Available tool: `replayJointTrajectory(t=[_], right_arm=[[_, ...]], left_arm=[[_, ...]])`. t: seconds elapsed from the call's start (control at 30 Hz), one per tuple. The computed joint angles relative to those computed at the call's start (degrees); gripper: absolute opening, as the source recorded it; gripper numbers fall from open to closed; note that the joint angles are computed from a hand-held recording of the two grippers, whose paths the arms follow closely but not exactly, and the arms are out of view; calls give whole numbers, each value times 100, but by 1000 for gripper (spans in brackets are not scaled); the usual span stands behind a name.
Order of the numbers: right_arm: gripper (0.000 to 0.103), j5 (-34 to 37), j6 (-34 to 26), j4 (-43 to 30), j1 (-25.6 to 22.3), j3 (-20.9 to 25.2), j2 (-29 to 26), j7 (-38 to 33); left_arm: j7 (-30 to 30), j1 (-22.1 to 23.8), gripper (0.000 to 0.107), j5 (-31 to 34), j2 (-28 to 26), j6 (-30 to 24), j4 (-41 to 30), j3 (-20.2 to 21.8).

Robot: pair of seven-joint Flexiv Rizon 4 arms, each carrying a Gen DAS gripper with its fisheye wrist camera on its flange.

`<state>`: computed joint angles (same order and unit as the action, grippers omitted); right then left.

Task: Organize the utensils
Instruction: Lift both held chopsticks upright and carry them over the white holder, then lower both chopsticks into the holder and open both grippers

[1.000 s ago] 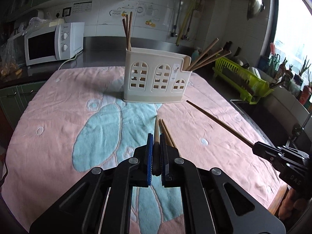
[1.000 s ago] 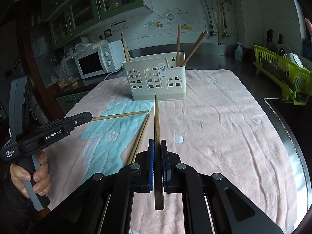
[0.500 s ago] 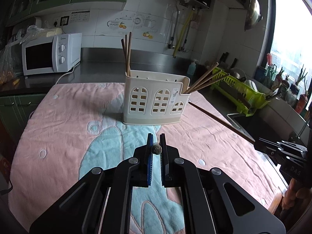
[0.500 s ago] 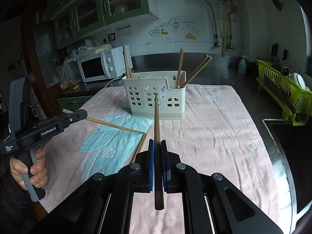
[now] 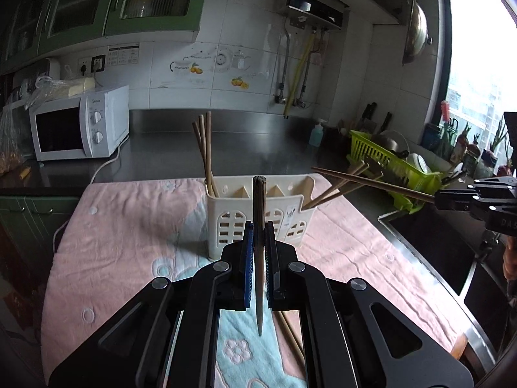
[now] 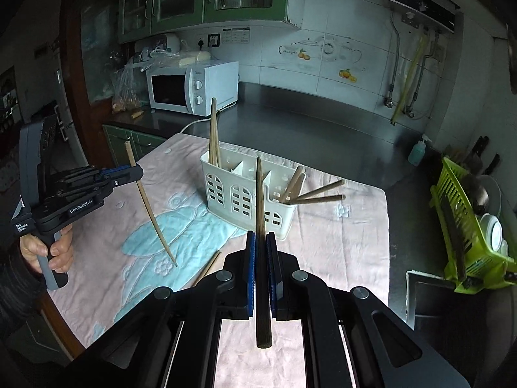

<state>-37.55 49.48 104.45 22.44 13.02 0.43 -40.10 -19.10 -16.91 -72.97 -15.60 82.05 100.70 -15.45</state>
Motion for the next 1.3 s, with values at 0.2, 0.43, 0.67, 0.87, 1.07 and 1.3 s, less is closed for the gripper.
replayJointTrajectory(t=[0.2,0.43,0.67,0.87,1.07,1.3], right_arm=[[7,892,-1109,-1090,184,-64,-435,-1128],[7,1332,-2343,-2198,358,-220,-1013,-1851],[7,1501,-3348,-3007,463,-390,-1492,-2324],[7,1747,-4046,-3727,514,-495,-1947,-2738],[7,1967,-4500,-4531,546,-610,-2418,-3010],[7,2330,-4806,-5472,525,-736,-2949,-3036]], left_arm=[[-11,65,5,129,-156,156,-635,-82],[-383,200,5,733,-672,615,-1762,-382],[-1739,-6,5,2120,-1495,554,-2919,8],[-2660,-100,5,3008,-1978,120,-3547,377],[-3365,-79,5,3641,-2347,-256,-4051,538],[-4032,-5,5,4311,-2656,-706,-4490,608]])
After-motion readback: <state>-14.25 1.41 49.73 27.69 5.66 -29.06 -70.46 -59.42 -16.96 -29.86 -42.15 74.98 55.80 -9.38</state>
